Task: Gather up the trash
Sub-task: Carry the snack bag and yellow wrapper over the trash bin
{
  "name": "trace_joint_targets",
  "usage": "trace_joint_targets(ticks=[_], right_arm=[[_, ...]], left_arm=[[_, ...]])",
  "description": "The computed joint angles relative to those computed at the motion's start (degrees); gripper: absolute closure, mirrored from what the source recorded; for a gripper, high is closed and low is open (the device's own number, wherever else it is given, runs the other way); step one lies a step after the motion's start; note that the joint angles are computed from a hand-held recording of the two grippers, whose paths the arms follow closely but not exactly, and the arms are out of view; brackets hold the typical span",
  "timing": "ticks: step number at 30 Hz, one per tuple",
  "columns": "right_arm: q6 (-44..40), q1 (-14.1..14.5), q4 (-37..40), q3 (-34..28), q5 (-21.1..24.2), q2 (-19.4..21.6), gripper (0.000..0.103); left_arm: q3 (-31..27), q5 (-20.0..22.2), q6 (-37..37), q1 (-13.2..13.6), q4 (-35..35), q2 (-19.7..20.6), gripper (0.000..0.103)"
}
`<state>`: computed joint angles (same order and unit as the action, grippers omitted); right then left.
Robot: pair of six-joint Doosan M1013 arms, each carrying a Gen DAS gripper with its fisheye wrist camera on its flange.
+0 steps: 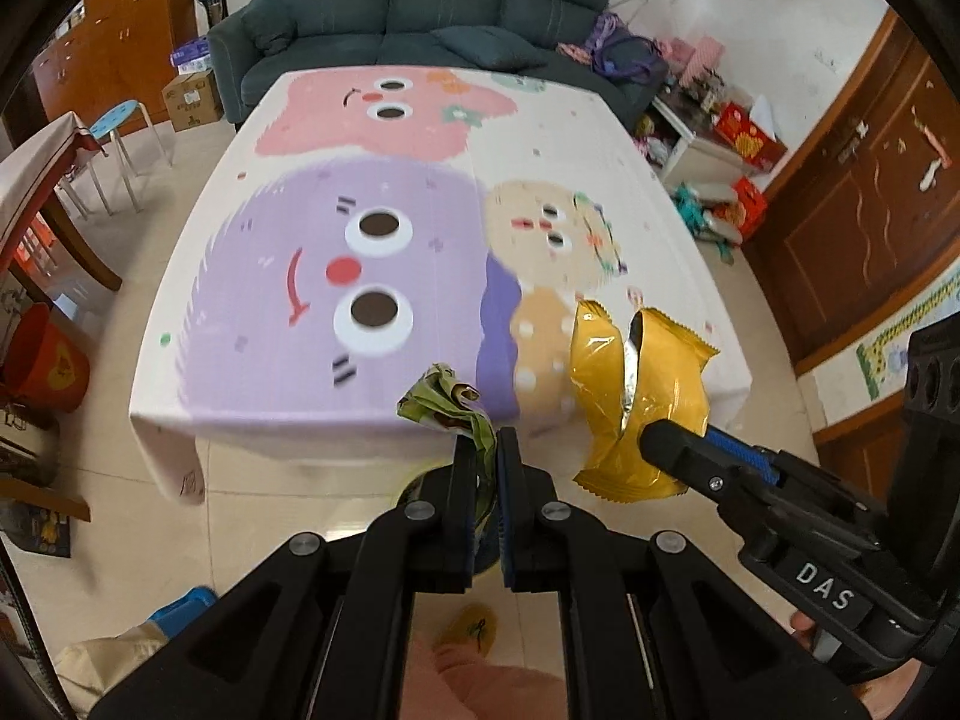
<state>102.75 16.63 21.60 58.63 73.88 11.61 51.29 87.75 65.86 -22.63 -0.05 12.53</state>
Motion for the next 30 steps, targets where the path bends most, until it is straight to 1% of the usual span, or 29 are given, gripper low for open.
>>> trace_joint_targets(ticks=[3,6,11,15,19,22,30], right_arm=[[0.25,0.37,-0.25,2.99,-0.79,-1.9,0.082],[1.38,0.85,-0.39,5.72,-0.65,-3.14,0.082],[2.66,2.07,-2.32,10.42,-0.35,-4.33,0.082],[5.45,2.83,-4.28,15.12,-0.74,-4.53,0.082],[8.56,3.28,-5.88,19.37,-2.38,-4.35,0.082],[9.72,3.58,-6.81,22.08,-3.94,-4.02,0.082],[11.88,3.55,-8.21,27.54,-7.64,-1.99,0.081]], left_arm=[[2.44,0.7,0.43,-0.49,0.04,-1.12,0.099],[5.19,1.27,0.48,-0.33,-1.37,-1.73,0.099],[11.94,0.82,1.37,0.04,-4.52,-3.12,0.099],[17.46,-1.5,3.08,0.0,-5.32,-3.73,0.099],[22.1,-4.79,4.52,0.0,-5.11,-3.62,0.099],[25.01,-7.32,5.03,0.17,-4.95,-3.16,0.099],[30.43,-11.39,4.26,0.72,-5.51,-1.51,0.099]])
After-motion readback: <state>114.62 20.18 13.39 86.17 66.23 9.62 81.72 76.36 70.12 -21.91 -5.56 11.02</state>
